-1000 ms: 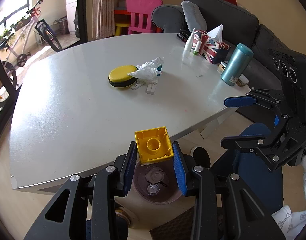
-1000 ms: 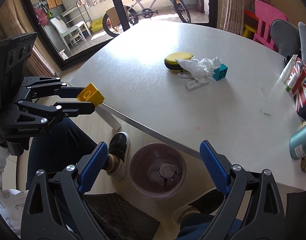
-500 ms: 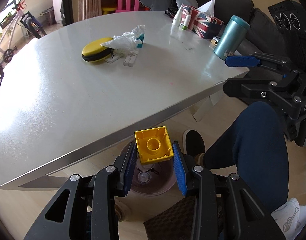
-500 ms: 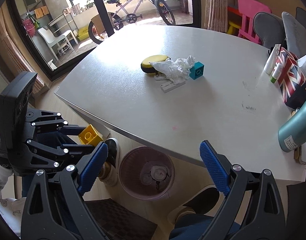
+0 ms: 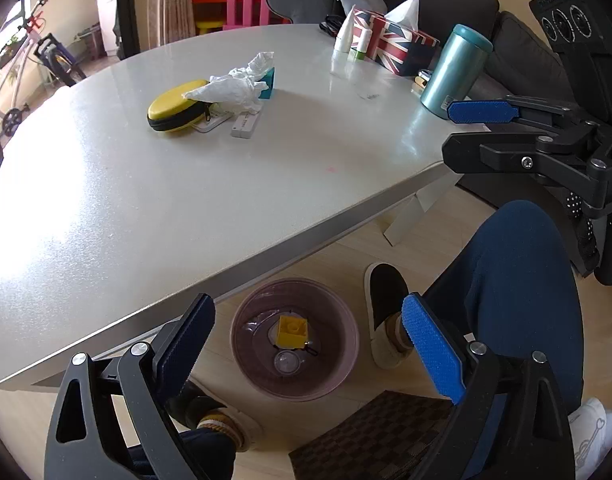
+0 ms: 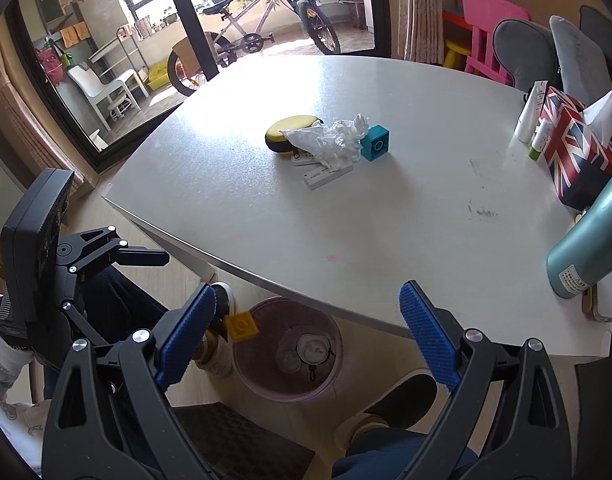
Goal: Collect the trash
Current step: 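Drop the yellow Lego brick from the left gripper into the wastebasket, then move the right gripper back over the table toward the white tissue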
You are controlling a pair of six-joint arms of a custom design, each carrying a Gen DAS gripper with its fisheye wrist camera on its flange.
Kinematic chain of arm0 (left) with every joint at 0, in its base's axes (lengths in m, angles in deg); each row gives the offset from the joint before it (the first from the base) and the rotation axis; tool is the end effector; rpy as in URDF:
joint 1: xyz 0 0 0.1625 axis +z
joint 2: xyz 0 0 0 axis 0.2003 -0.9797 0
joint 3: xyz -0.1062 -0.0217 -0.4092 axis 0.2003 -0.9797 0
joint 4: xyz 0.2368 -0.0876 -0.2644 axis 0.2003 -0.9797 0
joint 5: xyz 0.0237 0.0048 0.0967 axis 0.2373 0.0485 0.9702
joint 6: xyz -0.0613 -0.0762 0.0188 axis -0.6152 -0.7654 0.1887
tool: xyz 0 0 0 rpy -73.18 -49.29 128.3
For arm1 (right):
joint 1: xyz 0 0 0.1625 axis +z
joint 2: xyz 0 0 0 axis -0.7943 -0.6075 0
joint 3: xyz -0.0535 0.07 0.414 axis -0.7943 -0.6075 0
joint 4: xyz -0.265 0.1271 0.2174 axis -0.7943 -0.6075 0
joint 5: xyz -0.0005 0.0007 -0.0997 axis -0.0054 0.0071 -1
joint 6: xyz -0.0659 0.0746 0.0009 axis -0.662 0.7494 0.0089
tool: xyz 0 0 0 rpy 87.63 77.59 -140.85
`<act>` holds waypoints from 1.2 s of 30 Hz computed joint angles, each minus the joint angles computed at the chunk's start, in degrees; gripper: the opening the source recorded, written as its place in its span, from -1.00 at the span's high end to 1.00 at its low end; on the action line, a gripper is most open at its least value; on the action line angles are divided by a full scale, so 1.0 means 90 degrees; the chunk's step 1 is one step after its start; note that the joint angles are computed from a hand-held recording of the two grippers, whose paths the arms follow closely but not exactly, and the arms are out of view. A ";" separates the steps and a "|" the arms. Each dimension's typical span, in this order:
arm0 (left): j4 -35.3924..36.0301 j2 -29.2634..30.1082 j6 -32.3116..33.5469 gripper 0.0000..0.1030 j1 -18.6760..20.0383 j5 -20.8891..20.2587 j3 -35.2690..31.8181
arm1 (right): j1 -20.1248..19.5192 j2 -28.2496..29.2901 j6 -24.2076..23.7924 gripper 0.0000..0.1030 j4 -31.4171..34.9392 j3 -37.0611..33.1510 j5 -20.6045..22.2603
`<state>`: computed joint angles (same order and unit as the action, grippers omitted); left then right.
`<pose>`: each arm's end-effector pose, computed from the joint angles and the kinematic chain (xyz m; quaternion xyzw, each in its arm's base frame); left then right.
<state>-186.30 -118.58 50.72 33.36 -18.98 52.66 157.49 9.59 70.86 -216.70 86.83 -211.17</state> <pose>-0.2749 -0.5099 0.0498 0.4533 0.8740 -0.0224 0.1736 0.1941 -0.4346 0.2526 0.0933 -0.9177 0.2732 0.2728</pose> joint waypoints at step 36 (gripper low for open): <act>-0.0882 -0.0268 -0.0120 -0.85 0.0144 0.0521 -0.0371 | -0.0130 0.0499 -0.0544 -0.81 -0.0042 -0.0904 0.0069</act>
